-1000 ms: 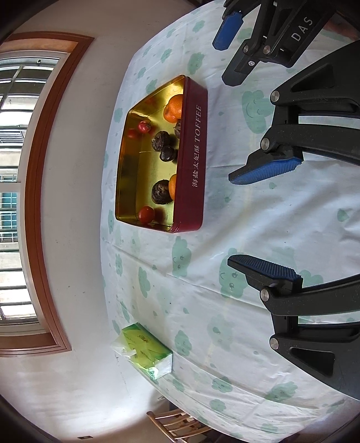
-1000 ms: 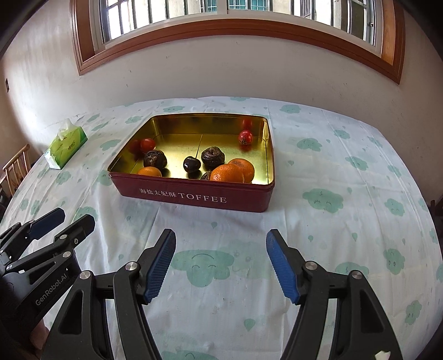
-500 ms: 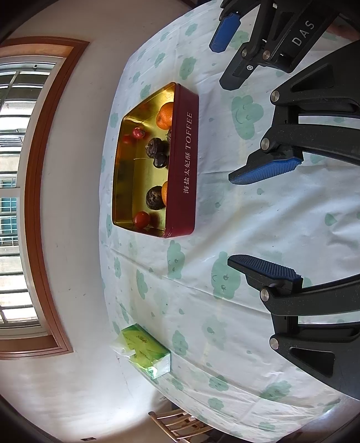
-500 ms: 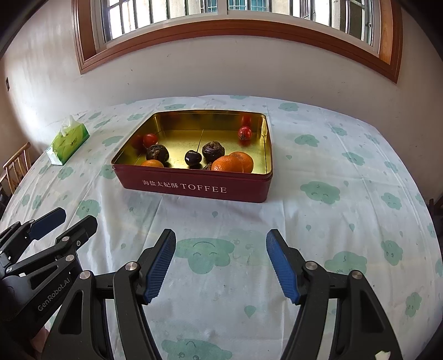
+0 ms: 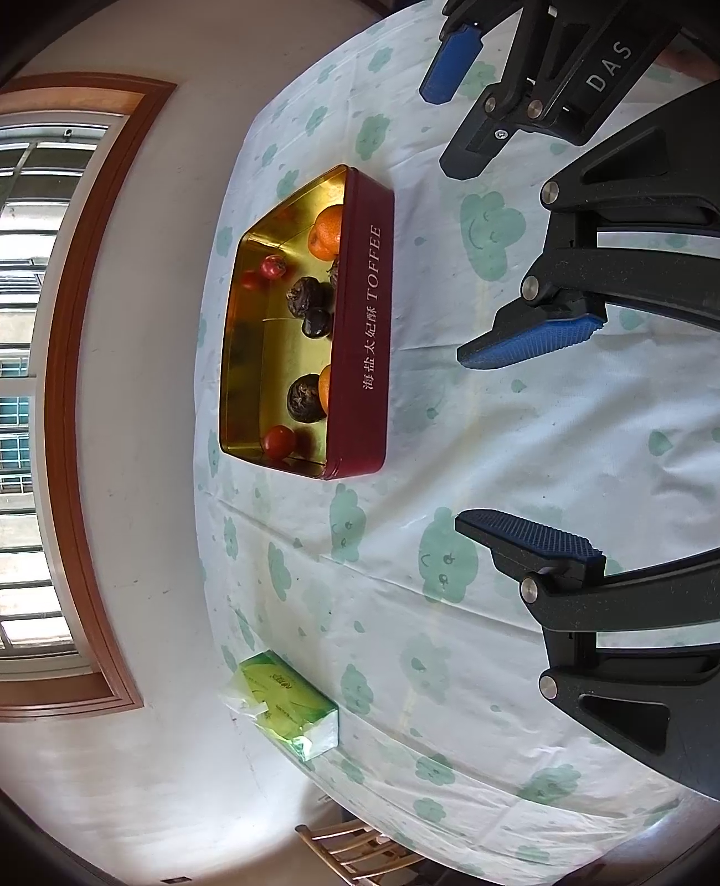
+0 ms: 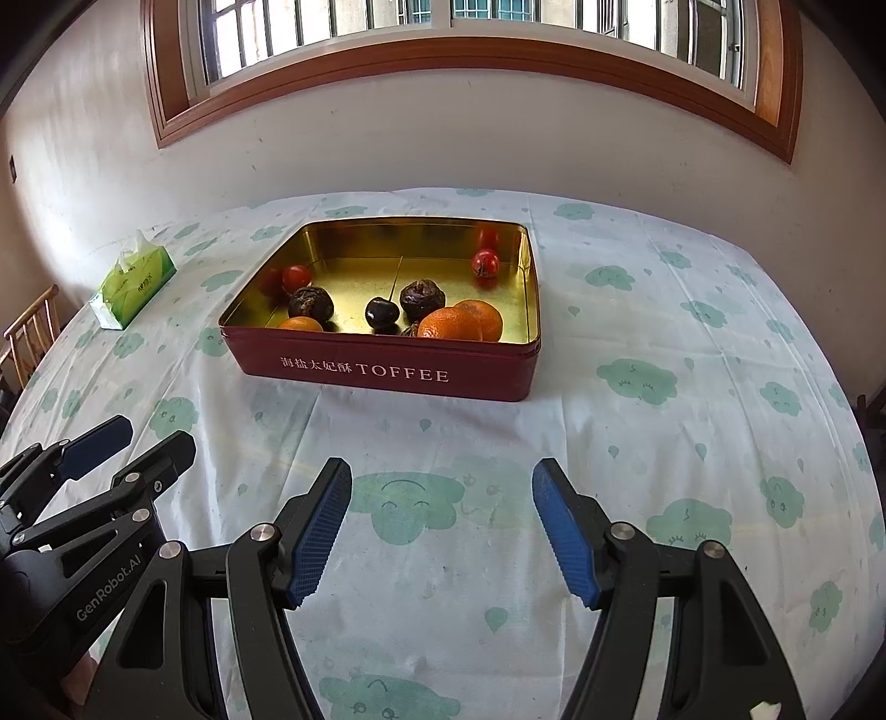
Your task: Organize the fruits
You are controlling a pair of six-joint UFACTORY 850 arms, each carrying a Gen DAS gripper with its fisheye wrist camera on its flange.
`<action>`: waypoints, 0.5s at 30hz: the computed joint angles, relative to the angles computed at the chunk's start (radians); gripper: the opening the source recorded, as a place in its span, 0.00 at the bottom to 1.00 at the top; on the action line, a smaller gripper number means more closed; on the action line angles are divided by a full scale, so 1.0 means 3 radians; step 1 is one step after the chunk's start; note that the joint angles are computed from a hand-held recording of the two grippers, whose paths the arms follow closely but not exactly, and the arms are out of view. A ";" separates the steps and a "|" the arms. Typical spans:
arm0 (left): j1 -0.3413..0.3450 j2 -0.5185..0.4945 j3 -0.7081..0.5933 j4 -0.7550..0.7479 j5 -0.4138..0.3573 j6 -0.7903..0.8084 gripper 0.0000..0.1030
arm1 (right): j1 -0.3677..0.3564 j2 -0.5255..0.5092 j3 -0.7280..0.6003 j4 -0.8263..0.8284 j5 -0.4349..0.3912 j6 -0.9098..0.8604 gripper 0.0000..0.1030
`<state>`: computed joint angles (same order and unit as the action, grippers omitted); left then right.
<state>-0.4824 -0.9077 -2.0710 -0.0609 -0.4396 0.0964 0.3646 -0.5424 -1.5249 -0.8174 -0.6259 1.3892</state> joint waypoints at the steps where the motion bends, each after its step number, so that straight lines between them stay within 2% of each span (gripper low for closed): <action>1: 0.0000 0.0001 0.0001 -0.0002 0.0002 0.0006 0.52 | -0.0001 -0.0001 -0.0002 0.0003 0.0002 -0.0006 0.64; 15: -0.0005 -0.0023 -0.0047 -0.0013 -0.0041 0.0021 0.52 | -0.0001 0.0024 0.0035 0.0008 -0.0009 -0.0003 0.64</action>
<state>-0.4839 -0.9146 -2.0850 -0.0647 -0.4518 0.1026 0.3645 -0.5350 -1.5144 -0.8148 -0.6287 1.3884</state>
